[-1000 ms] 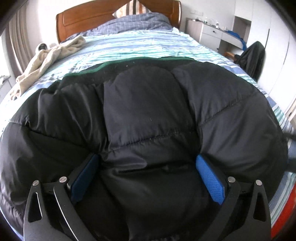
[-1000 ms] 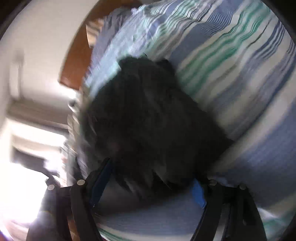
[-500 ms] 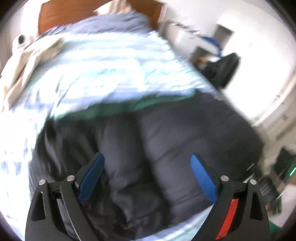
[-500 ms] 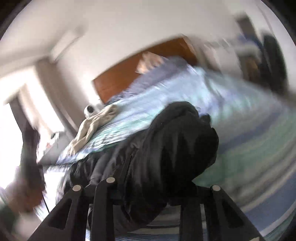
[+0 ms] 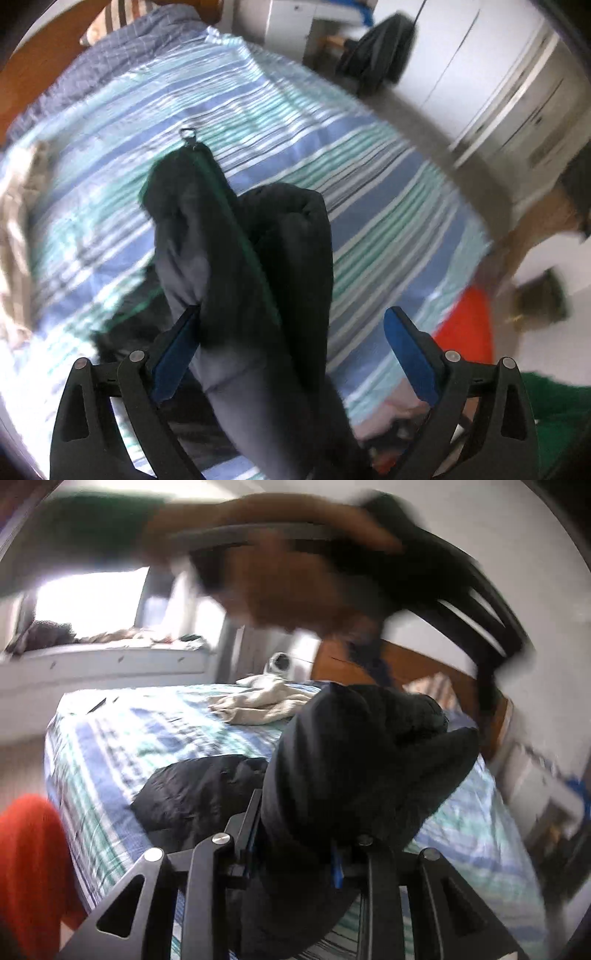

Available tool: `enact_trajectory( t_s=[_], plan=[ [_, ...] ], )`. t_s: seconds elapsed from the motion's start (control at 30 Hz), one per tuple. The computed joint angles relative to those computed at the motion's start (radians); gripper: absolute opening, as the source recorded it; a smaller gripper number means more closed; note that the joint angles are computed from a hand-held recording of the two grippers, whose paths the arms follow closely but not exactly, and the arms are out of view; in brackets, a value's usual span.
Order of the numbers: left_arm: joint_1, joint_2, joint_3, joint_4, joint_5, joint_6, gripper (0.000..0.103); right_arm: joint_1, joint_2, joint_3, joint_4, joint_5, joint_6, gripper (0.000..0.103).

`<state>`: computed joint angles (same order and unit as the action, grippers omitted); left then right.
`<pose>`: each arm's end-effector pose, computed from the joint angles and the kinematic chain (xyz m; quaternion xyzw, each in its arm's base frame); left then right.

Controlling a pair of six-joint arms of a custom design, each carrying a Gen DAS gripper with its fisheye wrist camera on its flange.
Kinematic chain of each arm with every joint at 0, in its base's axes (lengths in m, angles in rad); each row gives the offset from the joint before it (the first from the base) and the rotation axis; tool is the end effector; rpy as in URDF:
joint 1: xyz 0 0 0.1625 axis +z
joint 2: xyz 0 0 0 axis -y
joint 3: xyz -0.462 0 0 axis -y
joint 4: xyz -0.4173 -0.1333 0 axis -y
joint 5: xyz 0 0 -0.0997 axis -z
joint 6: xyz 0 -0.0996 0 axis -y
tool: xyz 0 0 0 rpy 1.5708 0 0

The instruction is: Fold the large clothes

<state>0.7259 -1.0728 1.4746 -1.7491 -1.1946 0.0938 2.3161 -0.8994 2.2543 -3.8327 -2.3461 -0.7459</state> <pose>-0.3969 -0.5794 0.2928 0.4602 0.8612 0.0338 0.2131 0.3819 -0.3201 0.1513 0.4429 -0.7238 0.4055 0.3399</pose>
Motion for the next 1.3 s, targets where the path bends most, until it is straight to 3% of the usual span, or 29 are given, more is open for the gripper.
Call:
enact_trajectory(
  t_s=[0.07,0.1,0.13,0.17,0.23,0.3,0.33,0.37,0.47,0.53,0.6,0.9,1.13,1.2,1.3],
  plan=[
    [-0.017,-0.003,0.044,-0.034,0.119,0.009,0.092,0.026,0.013,0.014,-0.005,-0.003,0.005,0.03],
    [-0.019,-0.001,0.059,-0.045,0.166,-0.008,0.084,0.027,0.012,0.015,0.002,0.003,0.012,0.03],
    [-0.014,0.002,0.065,-0.045,0.195,-0.033,0.049,0.029,0.01,0.015,0.011,0.004,0.024,0.03],
    [-0.002,0.007,0.055,-0.035,0.189,-0.062,0.034,0.028,0.002,0.019,0.024,0.007,0.046,0.03],
    [0.028,-0.005,0.049,-0.056,0.164,-0.1,0.028,0.011,-0.051,0.043,0.079,0.051,0.119,0.03],
    [0.051,-0.022,0.047,-0.07,0.152,-0.096,0.027,-0.02,-0.159,0.081,0.236,0.153,0.279,0.034],
    [0.073,-0.043,0.05,-0.079,0.142,-0.089,0.027,-0.041,-0.217,0.104,0.308,0.218,0.358,0.049],
    [0.087,-0.053,0.051,-0.083,0.142,-0.085,0.027,-0.064,-0.265,0.128,0.337,0.275,0.416,0.052],
    [0.151,-0.092,0.069,-0.094,0.155,-0.087,0.027,-0.115,-0.345,0.163,0.361,0.303,0.513,0.052],
    [0.195,-0.109,0.081,-0.102,0.158,-0.101,0.028,-0.141,-0.369,0.151,0.399,0.278,0.529,0.052],
    [0.234,-0.13,0.095,-0.118,0.16,-0.11,0.029,-0.17,-0.37,0.121,0.435,0.289,0.534,0.042],
    [0.352,-0.18,0.155,-0.244,0.093,-0.114,0.038,-0.184,-0.163,-0.058,0.598,0.301,0.467,0.038],
    [0.453,-0.177,0.208,-0.34,0.025,-0.169,0.041,-0.261,-0.082,-0.074,0.684,0.34,0.648,0.036],
    [0.479,-0.174,0.217,-0.368,-0.007,-0.181,0.041,-0.27,-0.078,-0.081,0.71,0.339,0.664,0.035],
    [0.489,-0.179,0.229,-0.389,-0.024,-0.17,0.041,-0.258,-0.114,-0.137,0.904,0.335,0.703,0.035]
  ],
)
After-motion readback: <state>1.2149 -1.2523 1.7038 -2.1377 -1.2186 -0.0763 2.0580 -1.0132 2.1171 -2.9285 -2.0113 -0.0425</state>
